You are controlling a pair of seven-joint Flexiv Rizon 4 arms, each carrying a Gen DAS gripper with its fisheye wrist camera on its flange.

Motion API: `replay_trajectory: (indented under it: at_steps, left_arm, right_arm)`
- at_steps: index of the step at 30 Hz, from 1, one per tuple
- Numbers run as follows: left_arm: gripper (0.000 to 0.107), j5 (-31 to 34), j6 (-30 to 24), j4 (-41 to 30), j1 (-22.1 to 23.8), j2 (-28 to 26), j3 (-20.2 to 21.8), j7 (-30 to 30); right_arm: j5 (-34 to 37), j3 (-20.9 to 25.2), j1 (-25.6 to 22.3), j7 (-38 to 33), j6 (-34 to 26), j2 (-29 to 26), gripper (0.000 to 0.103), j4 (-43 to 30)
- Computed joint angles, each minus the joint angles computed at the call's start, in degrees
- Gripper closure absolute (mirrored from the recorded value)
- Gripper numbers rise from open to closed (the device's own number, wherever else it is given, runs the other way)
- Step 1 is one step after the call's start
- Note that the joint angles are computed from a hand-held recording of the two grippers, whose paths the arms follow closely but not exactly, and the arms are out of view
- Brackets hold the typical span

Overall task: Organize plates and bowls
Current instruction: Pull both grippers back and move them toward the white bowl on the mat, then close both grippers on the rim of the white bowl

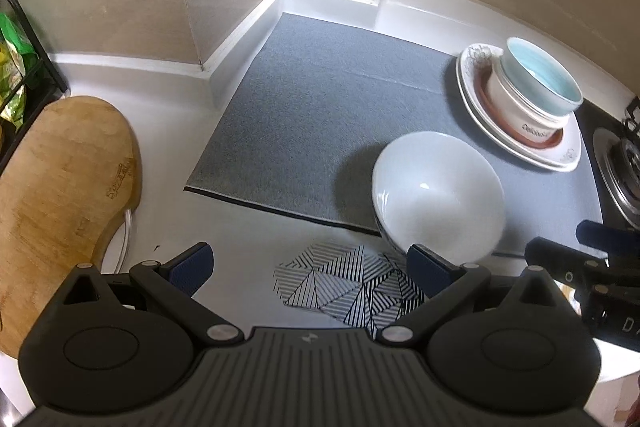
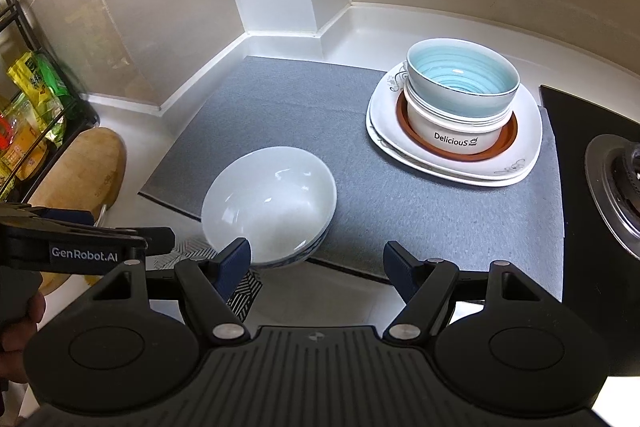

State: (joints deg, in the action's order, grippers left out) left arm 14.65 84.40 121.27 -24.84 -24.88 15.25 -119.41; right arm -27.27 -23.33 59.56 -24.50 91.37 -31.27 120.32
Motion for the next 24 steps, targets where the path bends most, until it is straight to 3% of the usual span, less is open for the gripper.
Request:
replay_trajectory:
  at_steps: [6,14,24]
  left_arm:
    - [0.004,-2.4,-2.9,-3.0,2.5,-2.3,-2.5,1.7]
    - [0.004,-5.2,-5.7,-7.7,5.2,-6.1,-5.4,5.5]
    - [0.004,-5.4,-10.7,-13.2,4.3,-10.3,-5.3,7.4]
  right_arm:
    - [0.9,3.4,-4.3,-0.9,-1.0,-1.8,0.027,-3.0]
    - [1.0,11.5,-13.2,-3.2,-3.5,-5.5,0.027,-8.6]
    - [2.5,20.2,-20.6,-7.3,-7.3,-9.7,0.027,-14.0]
